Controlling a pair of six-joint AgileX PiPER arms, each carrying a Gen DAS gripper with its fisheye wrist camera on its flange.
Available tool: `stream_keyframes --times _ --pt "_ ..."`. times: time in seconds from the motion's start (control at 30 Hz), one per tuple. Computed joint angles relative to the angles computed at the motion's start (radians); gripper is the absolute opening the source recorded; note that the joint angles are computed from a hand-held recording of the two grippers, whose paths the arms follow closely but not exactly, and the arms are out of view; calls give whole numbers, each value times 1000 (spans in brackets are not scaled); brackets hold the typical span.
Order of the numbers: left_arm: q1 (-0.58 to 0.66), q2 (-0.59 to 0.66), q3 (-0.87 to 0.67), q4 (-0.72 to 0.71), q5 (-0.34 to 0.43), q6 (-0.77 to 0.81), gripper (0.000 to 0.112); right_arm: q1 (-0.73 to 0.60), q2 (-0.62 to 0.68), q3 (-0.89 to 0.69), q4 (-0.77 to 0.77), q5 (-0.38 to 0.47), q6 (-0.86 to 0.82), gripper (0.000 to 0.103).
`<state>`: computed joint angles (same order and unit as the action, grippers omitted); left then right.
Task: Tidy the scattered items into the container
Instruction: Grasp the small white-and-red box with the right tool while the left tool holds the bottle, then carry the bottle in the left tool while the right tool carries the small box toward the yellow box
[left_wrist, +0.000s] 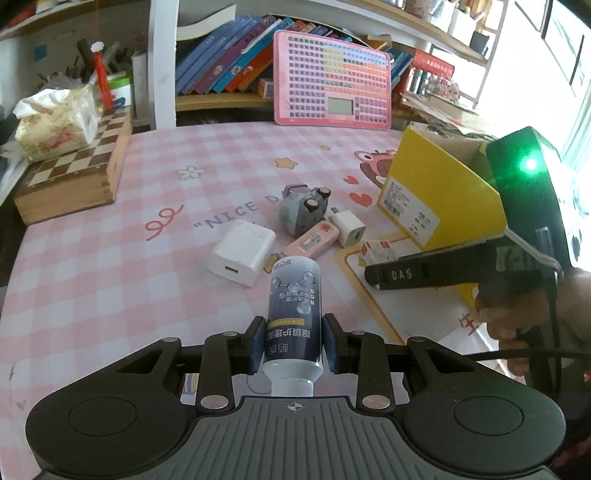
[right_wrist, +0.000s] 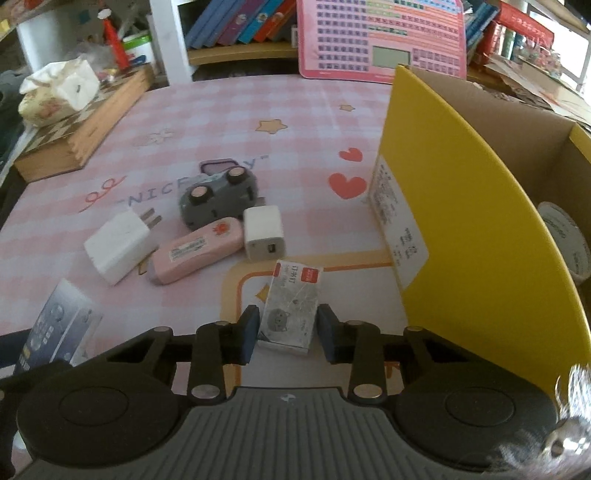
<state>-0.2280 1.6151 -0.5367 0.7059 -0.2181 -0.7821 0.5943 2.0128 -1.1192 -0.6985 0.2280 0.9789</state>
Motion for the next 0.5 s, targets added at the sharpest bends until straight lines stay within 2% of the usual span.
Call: stream_keyframes --times 0.17,0.23,0.37,0.5 --pt "10 -20 3 49 9 -83 31 -11 -15 4 262 -22 -294 30" --pt "14 -31 7 74 13 -125 31 -12 -35 20 320 -35 -373 29" --pt "9 -68 24 46 27 -119 31 -17 -92 62 480 -65 -580 28" --pt "5 -111 45 66 27 -170 31 -27 -146 103 709 -76 -832 28"
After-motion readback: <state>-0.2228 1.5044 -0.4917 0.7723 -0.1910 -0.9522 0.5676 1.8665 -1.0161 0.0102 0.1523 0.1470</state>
